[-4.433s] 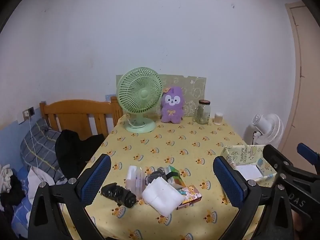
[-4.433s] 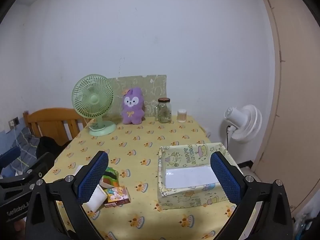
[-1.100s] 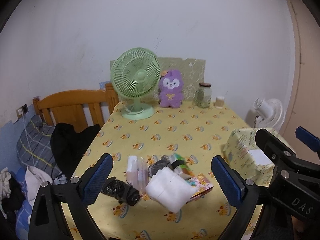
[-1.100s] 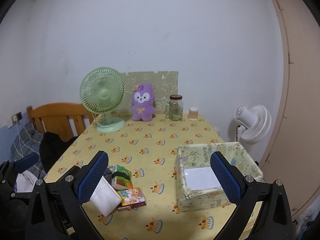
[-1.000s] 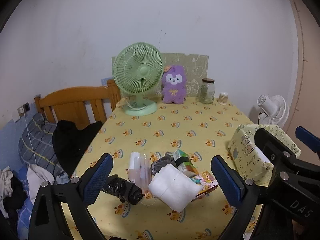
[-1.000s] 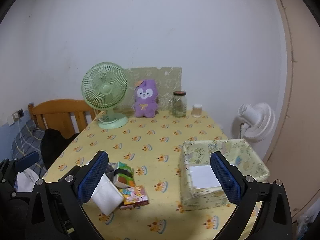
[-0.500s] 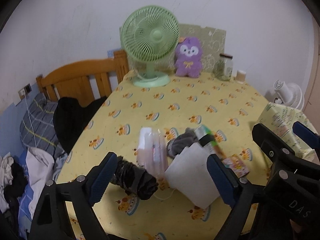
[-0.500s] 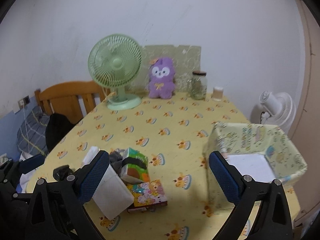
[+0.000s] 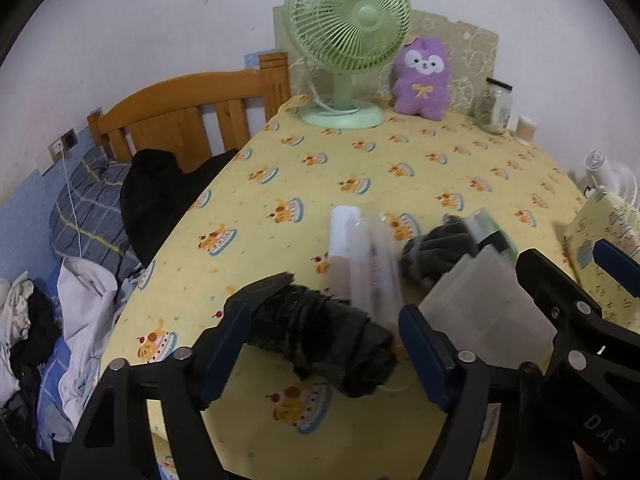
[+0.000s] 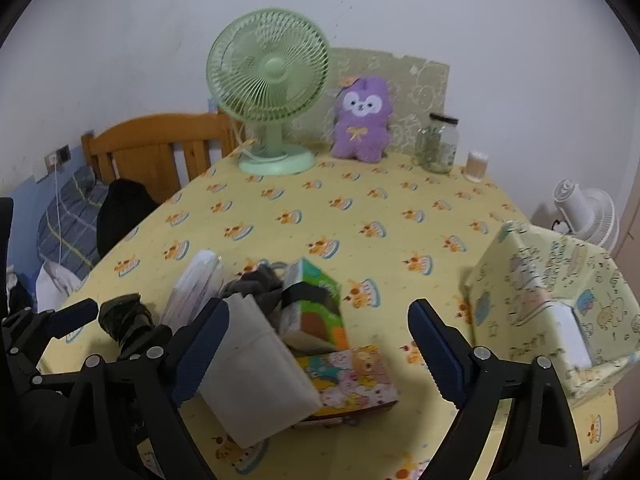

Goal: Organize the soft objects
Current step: 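Grasp the black wrapped bundle with the left gripper while right grasps the white foam pad, then lift and carry the black bundle and white pad toward the open printed box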

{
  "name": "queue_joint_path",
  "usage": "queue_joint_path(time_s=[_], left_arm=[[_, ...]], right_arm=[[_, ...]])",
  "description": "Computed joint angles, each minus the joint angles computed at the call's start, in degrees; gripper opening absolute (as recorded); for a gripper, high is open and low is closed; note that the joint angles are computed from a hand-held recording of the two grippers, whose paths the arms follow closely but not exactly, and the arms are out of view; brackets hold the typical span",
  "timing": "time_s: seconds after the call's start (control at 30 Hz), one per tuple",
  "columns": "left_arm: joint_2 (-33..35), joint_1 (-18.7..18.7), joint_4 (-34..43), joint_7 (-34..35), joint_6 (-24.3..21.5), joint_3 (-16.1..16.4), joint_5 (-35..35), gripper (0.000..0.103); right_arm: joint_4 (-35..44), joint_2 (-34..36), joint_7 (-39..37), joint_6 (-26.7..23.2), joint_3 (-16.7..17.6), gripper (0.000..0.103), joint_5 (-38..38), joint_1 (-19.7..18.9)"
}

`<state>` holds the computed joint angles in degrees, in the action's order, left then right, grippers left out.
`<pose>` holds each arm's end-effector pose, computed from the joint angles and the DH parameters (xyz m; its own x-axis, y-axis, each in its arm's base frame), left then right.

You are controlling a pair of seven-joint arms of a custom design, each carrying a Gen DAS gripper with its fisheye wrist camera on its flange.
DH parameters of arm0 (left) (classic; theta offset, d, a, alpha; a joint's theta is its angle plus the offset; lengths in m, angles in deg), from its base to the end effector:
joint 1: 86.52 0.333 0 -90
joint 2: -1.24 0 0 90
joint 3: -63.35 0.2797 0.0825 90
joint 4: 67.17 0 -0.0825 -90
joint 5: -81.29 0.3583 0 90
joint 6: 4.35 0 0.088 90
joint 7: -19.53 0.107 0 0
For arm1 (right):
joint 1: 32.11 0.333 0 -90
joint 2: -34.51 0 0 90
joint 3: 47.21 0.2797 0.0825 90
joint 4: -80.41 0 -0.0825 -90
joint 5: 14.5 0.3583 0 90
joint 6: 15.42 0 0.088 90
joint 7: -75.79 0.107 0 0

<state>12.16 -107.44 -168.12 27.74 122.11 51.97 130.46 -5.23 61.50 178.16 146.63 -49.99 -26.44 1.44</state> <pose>0.5357 -0.3000 0.4658 0.4265 -0.9043 -0.0167 -0.6655 -0.3013 -0.6829 0.5933 0.3735 0.4794 0.4632 -0.8848 0.0498 -0.5522 -0.3321 -0.7647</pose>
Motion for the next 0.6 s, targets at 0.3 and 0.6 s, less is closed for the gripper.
queue_joint_path(time_s=[0.3,0.6], left_arm=[[-0.93,1.89,-4.1,-0.14,5.64,0.32,-3.38,0.05],[-0.02,1.05,-2.6,-0.28,5.32,0.29,-1.93,0.037]], right_arm=[[4.78,3.43,-3.13,-6.62,1.6,0.059,1.31,0.25],[6.4,4.84,-6.29,-10.18,3.2,0.022,4.16,-0.34]])
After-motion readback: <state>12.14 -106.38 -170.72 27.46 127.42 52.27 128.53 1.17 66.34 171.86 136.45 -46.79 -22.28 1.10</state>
